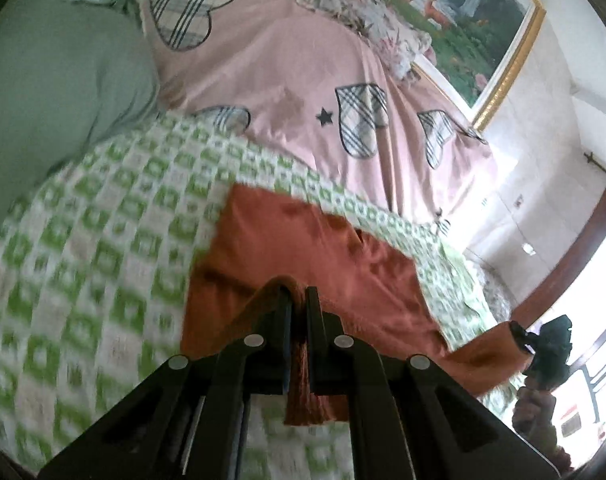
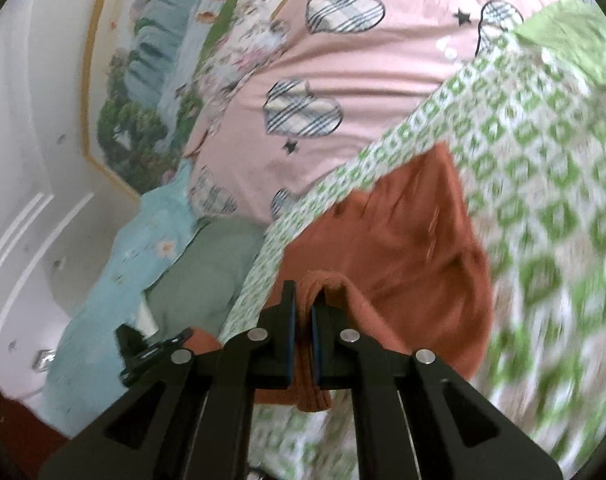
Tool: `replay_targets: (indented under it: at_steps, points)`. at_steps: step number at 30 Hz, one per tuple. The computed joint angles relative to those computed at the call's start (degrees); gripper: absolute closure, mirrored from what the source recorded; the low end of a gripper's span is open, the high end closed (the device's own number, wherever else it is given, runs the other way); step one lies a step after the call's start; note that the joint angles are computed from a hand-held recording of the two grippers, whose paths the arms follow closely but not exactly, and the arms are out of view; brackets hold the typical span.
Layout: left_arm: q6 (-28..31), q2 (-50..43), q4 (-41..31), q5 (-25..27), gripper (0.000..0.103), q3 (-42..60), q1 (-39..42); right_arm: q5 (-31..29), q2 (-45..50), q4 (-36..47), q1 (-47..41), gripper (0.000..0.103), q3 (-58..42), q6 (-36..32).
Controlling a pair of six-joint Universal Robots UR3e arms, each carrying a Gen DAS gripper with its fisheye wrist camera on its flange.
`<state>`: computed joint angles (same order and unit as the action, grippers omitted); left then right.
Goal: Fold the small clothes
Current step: 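Grasp the sweater hem with both grippers and lift it toward the collar, then lay the hem over the collar and open both grippers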
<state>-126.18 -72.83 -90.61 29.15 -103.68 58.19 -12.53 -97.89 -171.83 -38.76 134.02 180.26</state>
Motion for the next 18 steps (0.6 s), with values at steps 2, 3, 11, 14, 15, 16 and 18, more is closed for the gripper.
replay_targets:
  at_steps: [2, 3, 11, 14, 15, 16, 18]
  points:
    - [-16.3, -7.1, 21.2, 1.9, 0.099, 1.1, -7.2, -6.0, 10.4, -13.2, 4.4, 0.096, -9.2, 12.3]
    - [-21.1, -10.0, 27.4, 2.9, 0.099, 2.2, -9.5, -8.2, 13.4, -14.2, 5.8, 0.096, -13.3, 14.8]
    - [-45.7, -40.3, 48.5, 18.6, 0.099, 29.0, -26.5, -25.1, 34.7, -3.0, 16.1, 0.096, -48.1, 19.9]
    - [-47.4, -48.8, 46.7, 23.0, 0.099, 39.5, -30.1, -30.9, 41.0, 4.1, 18.8, 0.096, -58.8, 18.3]
    - [-47.7, -51.8, 45.4, 23.9, 0.099, 43.3, -31.0, -31.7, 42.3, 5.4, 19.1, 0.096, -60.7, 18.0]
    - [-48.0, -54.5, 44.2, 24.7, 0.099, 46.8, -31.8, -32.7, 44.1, 7.3, 19.6, 0.096, -63.4, 17.6]
    - [-48.0, -59.9, 41.5, 27.0, 0.099, 53.8, -33.6, -35.9, 47.1, 11.6, 20.9, 0.096, -68.1, 16.3]
